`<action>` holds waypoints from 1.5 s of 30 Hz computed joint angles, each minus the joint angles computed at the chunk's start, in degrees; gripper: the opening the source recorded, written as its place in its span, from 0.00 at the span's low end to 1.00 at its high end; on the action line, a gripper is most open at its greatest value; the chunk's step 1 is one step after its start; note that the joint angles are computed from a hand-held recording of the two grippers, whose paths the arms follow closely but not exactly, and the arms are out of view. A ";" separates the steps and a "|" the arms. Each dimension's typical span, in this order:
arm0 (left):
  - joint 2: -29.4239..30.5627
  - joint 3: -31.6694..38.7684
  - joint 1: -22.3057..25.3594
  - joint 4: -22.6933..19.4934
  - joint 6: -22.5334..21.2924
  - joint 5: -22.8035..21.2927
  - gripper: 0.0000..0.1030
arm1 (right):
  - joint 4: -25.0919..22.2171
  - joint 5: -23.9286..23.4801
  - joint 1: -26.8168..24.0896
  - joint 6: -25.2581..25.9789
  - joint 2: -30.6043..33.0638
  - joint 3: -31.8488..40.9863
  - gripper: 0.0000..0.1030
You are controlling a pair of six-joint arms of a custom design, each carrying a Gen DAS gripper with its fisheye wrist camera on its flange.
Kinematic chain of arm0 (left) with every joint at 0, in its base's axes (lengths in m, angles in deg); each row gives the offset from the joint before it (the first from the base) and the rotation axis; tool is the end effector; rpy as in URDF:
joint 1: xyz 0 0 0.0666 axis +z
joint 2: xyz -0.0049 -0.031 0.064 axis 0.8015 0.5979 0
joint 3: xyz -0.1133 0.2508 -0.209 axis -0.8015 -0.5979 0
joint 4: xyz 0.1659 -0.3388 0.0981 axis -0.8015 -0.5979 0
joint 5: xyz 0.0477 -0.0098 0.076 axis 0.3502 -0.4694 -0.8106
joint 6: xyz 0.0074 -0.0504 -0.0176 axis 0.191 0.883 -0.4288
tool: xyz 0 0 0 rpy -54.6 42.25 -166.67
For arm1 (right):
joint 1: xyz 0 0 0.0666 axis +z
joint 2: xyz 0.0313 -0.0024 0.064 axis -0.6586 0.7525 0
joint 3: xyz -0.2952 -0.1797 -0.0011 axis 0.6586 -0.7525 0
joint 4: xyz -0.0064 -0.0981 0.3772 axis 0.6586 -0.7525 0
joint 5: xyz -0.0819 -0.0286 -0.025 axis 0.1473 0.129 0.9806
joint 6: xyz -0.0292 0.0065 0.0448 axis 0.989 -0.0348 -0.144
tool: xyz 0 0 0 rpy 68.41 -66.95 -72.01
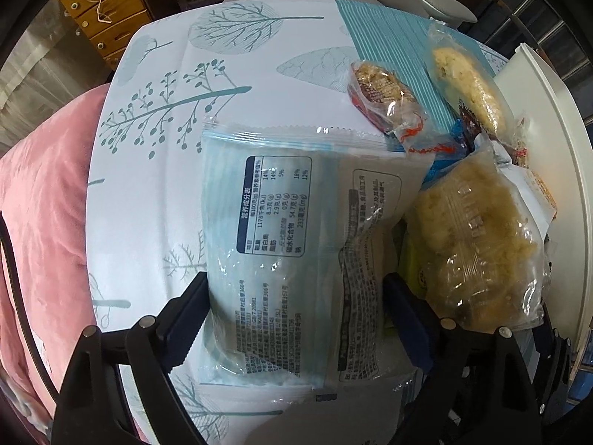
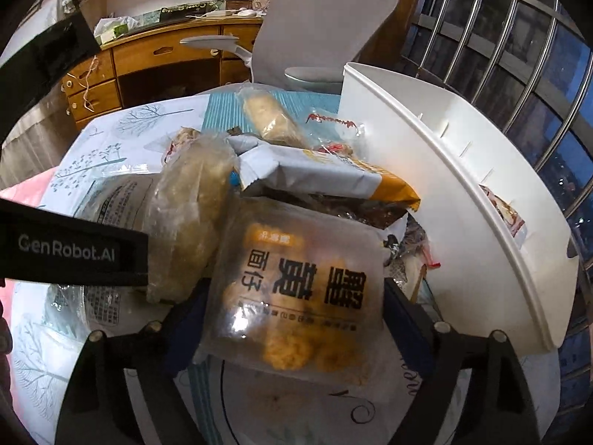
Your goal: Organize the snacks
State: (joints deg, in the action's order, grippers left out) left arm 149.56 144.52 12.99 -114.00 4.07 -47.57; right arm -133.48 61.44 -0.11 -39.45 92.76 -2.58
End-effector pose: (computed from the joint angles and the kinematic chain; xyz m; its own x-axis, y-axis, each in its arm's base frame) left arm 0.4122 -0.3464 0.4034 -0.8385 -0.5332 -0.1128 -0.5260 0.8459 -0.0883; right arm 0.3641 0.3018 0.4113 -0.7317 -0.4163 -0.5397 -0.3781 0.9067 -0.1869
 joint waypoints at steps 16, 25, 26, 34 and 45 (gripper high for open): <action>-8.68 -6.14 -3.99 0.28 8.51 2.76 0.85 | -8.70 -9.16 -2.03 -4.60 -1.25 2.62 0.78; -13.76 -5.08 -9.99 -0.12 12.11 -2.02 0.85 | -13.73 -8.78 -1.31 -10.93 -5.06 2.98 0.78; -14.86 -5.76 -10.37 0.74 12.14 -2.66 0.85 | -14.41 -8.71 -1.25 -11.63 -5.53 3.06 0.78; -20.87 -7.31 -15.92 2.20 13.91 -8.00 0.85 | -18.78 -6.80 -0.14 -16.15 -10.55 3.23 0.78; -18.85 -2.46 -21.08 0.60 14.92 -9.39 0.86 | -21.55 -3.81 -2.16 -17.05 -17.35 3.71 0.78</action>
State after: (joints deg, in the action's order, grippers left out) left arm 130.71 142.06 -8.08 -113.40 18.99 -56.96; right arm -155.04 57.63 -2.27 -56.51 75.41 1.13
